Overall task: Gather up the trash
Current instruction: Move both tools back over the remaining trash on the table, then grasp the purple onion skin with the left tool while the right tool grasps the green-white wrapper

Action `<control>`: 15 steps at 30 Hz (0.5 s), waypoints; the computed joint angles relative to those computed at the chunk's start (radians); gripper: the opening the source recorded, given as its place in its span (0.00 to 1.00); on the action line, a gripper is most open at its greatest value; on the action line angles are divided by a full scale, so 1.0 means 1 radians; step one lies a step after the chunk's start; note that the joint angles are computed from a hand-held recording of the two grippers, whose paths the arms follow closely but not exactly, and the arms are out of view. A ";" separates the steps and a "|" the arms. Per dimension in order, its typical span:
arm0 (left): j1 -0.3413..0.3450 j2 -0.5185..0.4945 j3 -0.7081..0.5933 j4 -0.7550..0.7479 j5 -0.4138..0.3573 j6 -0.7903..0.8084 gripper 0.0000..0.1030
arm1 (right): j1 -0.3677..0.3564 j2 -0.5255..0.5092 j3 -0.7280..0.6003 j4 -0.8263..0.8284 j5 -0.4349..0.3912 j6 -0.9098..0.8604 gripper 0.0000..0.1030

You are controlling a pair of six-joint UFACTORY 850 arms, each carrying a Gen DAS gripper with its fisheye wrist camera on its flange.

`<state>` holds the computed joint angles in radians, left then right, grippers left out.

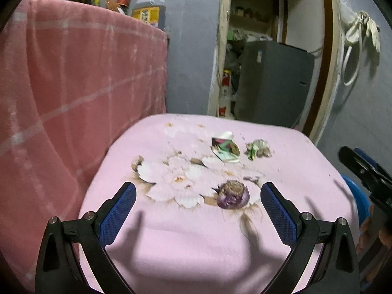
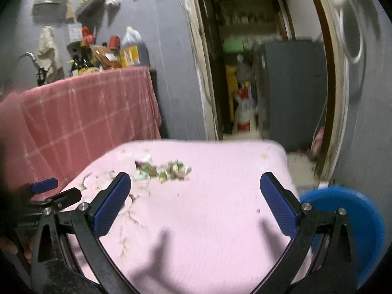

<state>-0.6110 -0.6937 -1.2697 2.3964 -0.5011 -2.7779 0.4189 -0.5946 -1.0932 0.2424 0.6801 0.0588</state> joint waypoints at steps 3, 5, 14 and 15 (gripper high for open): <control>0.003 -0.016 -0.028 0.005 0.057 0.026 0.97 | -0.016 -0.020 -0.032 -0.016 -0.092 0.037 1.00; 0.010 -0.034 -0.061 0.003 0.125 0.059 0.96 | -0.016 -0.029 -0.046 -0.004 -0.136 0.019 1.00; 0.025 -0.106 -0.179 -0.127 0.305 0.278 0.70 | -0.024 -0.059 -0.102 -0.041 -0.236 0.012 1.00; 0.026 -0.114 -0.192 -0.168 0.319 0.322 0.67 | -0.030 -0.064 -0.109 -0.072 -0.244 0.042 1.00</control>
<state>-0.5846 -0.8073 -1.4616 2.2286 -0.1826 -2.4558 0.3891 -0.6582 -1.2020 0.1706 0.4358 0.1008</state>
